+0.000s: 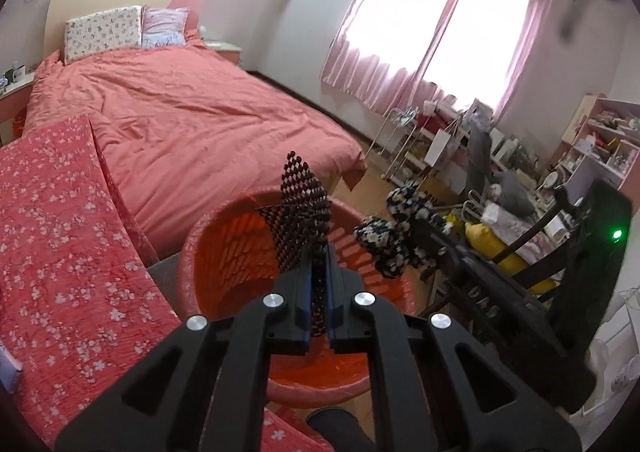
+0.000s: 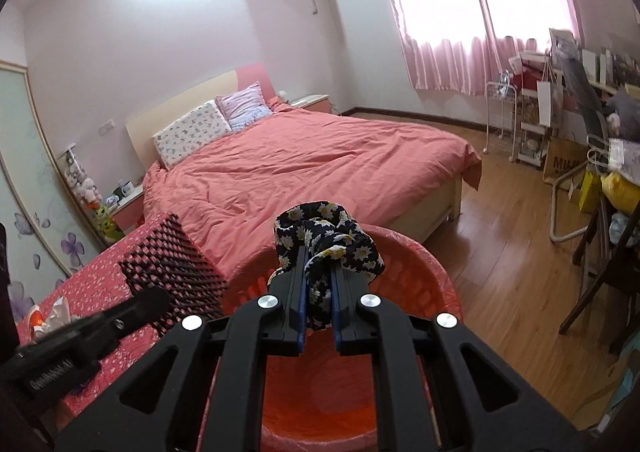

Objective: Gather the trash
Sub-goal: 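Carry both items to the orange basket and open both tools to drop them, then move both open tools back to the trash pile on the bed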

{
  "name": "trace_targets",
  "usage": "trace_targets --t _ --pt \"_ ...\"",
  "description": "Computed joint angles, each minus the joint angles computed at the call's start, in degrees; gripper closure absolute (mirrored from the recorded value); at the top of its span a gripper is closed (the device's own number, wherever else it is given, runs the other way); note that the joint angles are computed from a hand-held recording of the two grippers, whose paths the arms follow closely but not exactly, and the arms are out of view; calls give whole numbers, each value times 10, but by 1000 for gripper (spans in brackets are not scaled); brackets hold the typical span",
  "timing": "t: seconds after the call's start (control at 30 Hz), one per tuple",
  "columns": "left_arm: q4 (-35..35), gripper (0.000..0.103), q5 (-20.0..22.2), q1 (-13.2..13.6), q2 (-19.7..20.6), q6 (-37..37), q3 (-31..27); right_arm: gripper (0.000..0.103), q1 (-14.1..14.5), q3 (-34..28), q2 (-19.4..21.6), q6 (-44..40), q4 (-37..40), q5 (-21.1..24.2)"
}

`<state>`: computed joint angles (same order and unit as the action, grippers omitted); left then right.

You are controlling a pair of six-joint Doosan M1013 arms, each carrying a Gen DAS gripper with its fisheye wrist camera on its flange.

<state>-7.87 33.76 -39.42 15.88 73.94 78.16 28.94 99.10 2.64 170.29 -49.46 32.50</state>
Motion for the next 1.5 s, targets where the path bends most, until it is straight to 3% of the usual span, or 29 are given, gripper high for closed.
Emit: trace_targets --t 0.07,0.1,0.23,0.4,0.57,0.77,1.03,1.5 --pt "5 90 15 3 9 -11 -6 91 -5 2 0 -5 17 -7" --pt "4 83 19 5 11 -13 -6 87 -8 3 0 -12 29 -10" --pt "15 70 29 10 14 -34 -2 64 -13 2 2 -32 59 -5" --pt "70 58 37 12 4 -83 12 57 -8 -3 3 -35 52 18" --pt "211 41 49 3 -21 -178 37 55 9 -11 6 -37 22 55" --pt "308 37 64 4 -59 -247 77 55 30 -27 14 -66 18 75" --pt "394 35 88 15 -116 -334 135 54 59 -49 26 -125 44 70" --pt "491 31 169 73 -219 -482 235 47 127 -121 86 -344 211 42"
